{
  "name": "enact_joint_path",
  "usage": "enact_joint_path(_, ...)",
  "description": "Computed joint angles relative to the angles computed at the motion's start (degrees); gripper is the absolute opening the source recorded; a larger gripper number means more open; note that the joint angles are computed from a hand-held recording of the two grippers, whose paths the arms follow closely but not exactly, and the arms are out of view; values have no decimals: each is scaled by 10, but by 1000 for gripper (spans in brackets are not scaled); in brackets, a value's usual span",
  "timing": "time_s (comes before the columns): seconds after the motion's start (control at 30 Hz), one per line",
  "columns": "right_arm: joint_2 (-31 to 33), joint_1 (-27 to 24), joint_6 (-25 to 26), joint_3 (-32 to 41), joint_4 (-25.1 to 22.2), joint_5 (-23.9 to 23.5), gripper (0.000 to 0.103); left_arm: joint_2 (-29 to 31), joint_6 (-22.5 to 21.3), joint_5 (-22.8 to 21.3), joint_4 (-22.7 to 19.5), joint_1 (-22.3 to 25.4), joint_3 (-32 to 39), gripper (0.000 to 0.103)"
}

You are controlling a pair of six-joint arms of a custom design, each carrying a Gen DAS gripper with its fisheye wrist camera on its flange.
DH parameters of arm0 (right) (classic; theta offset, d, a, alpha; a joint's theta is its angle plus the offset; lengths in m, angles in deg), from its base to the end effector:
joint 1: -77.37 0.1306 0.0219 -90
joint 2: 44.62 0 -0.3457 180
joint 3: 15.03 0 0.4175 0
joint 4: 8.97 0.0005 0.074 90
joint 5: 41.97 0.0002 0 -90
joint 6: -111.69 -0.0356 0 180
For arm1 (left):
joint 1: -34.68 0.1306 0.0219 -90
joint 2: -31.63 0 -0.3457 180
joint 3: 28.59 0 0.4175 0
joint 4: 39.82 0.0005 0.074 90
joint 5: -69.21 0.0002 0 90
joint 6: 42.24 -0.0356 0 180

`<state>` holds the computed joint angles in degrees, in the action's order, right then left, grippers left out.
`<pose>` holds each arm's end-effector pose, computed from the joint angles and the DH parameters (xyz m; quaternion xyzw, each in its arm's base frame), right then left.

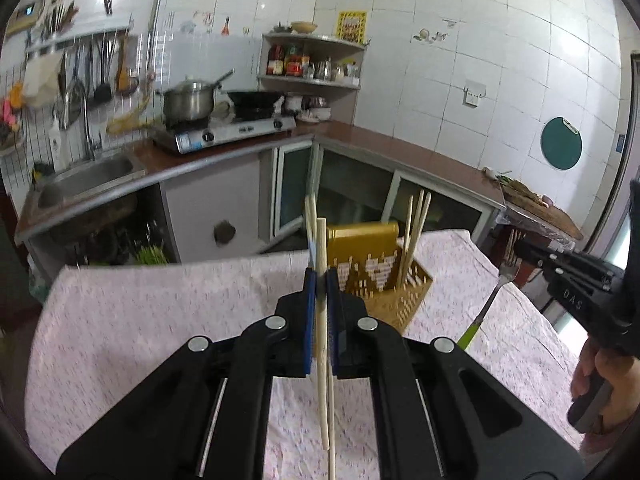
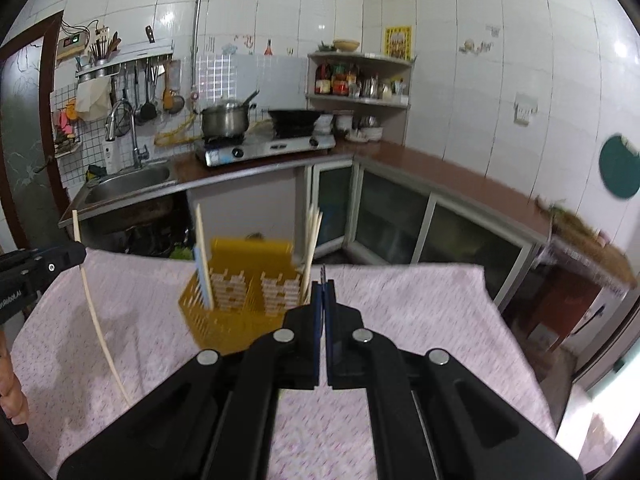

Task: Organize utensils
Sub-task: 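Lift the fork and chopstick with both tools and carry them over the yellow holder, then lower the fork and chopstick into the holder and open both tools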

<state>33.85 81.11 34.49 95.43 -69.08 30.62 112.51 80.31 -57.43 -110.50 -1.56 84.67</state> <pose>0.4005 0.0364 0.6394 -0.1990 0.8278 0.0893 0.5169 0.3349 -0.2198 0.6318 -0.1095 0.8583 -0.0004 0.5013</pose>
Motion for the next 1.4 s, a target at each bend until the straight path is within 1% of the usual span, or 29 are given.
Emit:
enact_joint_path(0.17, 37, 14, 4, 65, 20, 36, 2, 55, -42, -38, -2, 1, 82, 4)
enact_joint_path(0.3, 62, 28, 1, 101, 43, 61, 2, 91, -76, -59, 23, 5, 134, 4)
enact_joint_path(0.47, 81, 46, 14, 111, 85, 85, 2, 125, -126, -70, 93, 24, 157, 4)
enact_joint_path(0.53, 93, 46, 11, 115, 91, 76, 2, 133, -154, -77, 129, 31, 153, 4)
enact_joint_path(0.6, 105, 45, 6, 120, 93, 69, 1, 139, -160, -68, 153, 41, 149, 4)
enact_joint_path(0.67, 116, 45, 2, 122, 90, 59, 2, 141, -157, -50, 173, 53, 140, 4)
enact_joint_path(0.73, 120, 46, 7, 110, 94, 55, 1, 145, -152, -25, 178, 63, 133, 4)
enact_joint_path(0.87, 123, 45, -1, 82, 102, 36, 2, 151, -158, -11, 192, 71, 103, 4)
enact_joint_path(0.97, 125, 45, -12, 68, 95, 15, 2, 144, -148, 3, 199, 76, 70, 4)
enact_joint_path(1.07, 119, 46, -12, 43, 101, 10, 2, 132, -136, 15, 205, 81, 38, 5)
enact_joint_path(1.13, 120, 44, -17, 35, 97, -2, 2, 124, -126, 17, 206, 84, 18, 5)
enact_joint_path(1.27, 122, 38, -19, 26, 77, -30, 3, 104, -91, 55, 202, 96, -18, 5)
enact_joint_path(1.33, 120, 33, -25, 21, 69, -45, 5, 91, -76, 61, 200, 98, -33, 5)
enact_joint_path(1.37, 119, 31, -28, 21, 61, -48, 6, 86, -74, 63, 198, 98, -37, 9)
enact_joint_path(1.4, 119, 29, -32, 22, 56, -49, 6, 80, -72, 64, 195, 98, -41, 18)
